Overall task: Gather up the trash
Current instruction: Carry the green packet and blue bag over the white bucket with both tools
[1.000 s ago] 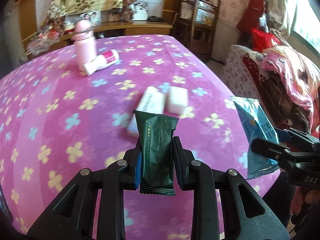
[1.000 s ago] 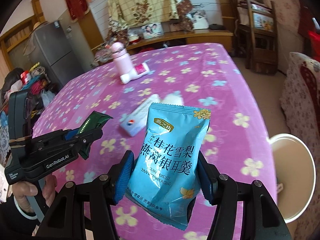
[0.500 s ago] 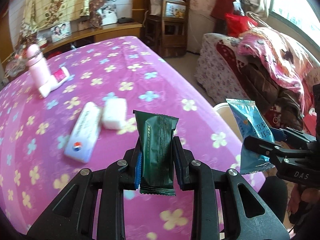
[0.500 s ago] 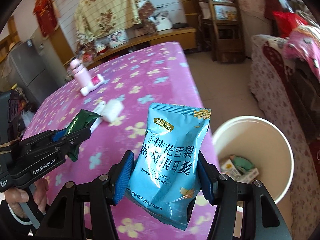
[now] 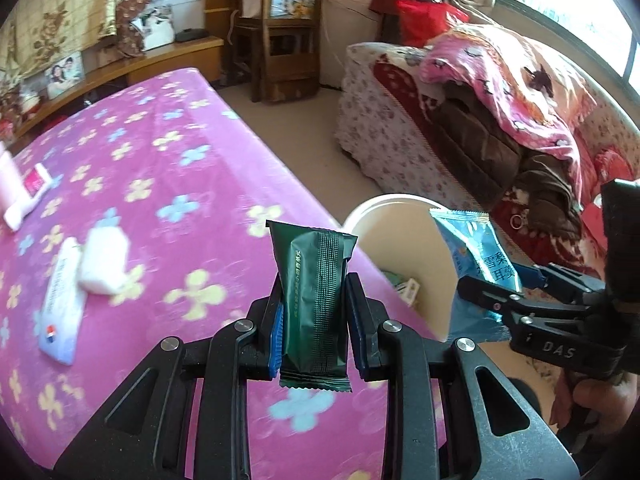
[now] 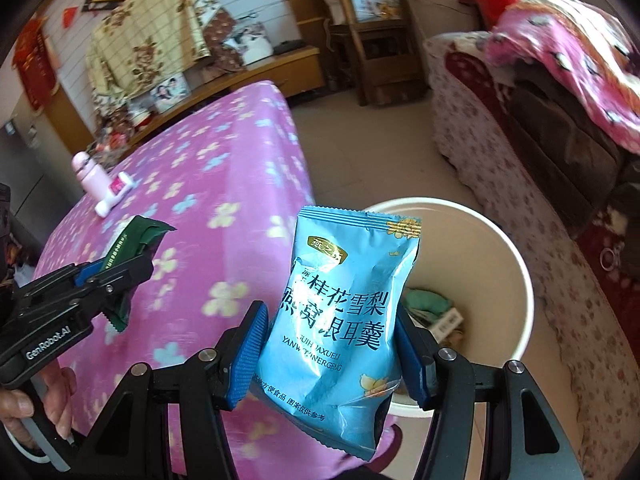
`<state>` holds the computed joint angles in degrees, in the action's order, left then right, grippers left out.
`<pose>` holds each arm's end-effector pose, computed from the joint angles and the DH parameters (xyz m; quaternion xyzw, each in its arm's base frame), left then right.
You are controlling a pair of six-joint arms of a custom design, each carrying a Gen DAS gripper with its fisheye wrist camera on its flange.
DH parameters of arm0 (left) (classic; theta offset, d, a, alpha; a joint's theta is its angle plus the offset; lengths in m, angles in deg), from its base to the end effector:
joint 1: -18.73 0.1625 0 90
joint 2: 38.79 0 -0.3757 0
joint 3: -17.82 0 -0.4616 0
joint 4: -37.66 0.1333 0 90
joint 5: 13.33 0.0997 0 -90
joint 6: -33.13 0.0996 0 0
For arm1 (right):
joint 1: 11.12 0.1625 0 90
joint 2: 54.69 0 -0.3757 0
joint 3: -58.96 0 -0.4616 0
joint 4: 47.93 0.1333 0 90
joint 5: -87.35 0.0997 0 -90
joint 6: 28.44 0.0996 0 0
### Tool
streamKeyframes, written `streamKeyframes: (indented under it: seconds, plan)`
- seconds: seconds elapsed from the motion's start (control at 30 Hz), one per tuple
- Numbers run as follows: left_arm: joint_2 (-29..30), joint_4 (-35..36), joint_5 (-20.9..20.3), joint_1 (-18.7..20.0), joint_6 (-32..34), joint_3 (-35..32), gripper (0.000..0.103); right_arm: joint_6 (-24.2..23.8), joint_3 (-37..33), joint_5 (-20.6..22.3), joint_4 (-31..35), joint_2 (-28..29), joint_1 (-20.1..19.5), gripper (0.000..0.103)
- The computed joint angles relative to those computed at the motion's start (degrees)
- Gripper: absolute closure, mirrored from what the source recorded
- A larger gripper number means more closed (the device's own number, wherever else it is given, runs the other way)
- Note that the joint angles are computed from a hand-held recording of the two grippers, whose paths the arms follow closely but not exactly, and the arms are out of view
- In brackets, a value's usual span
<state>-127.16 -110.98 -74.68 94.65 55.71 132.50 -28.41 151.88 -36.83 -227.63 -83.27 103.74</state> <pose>0.0405 -0.5828 0.3129 0.2273 0.9050 -0.2514 0.2570 0.3456 -0.5620 -0.1056 0.1375 -0.9246 0.2667 0.2348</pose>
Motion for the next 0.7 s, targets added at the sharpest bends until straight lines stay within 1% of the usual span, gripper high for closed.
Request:
streamKeyframes:
  seconds: [0.13, 0.4, 0.7]
  plan:
    - [2.26, 1.2, -1.25, -0.57, -1.43, -1.06, 0.078, 0.64, 1.79, -0.4, -0.77, -1.46, -1.77, 0.044]
    - [6.22, 1.61, -2.96, -1.6, -2.6, -2.31, 0.078, 1.31, 3.32, -1.69, -1.6, -2.4, -4.06, 0.044]
    - [9.58, 0.5, -2.33, -2.21, -2.54, -2.75, 0.078, 1.09, 3.98, -2.8, -2.65, -2.62, -5.35, 0.044]
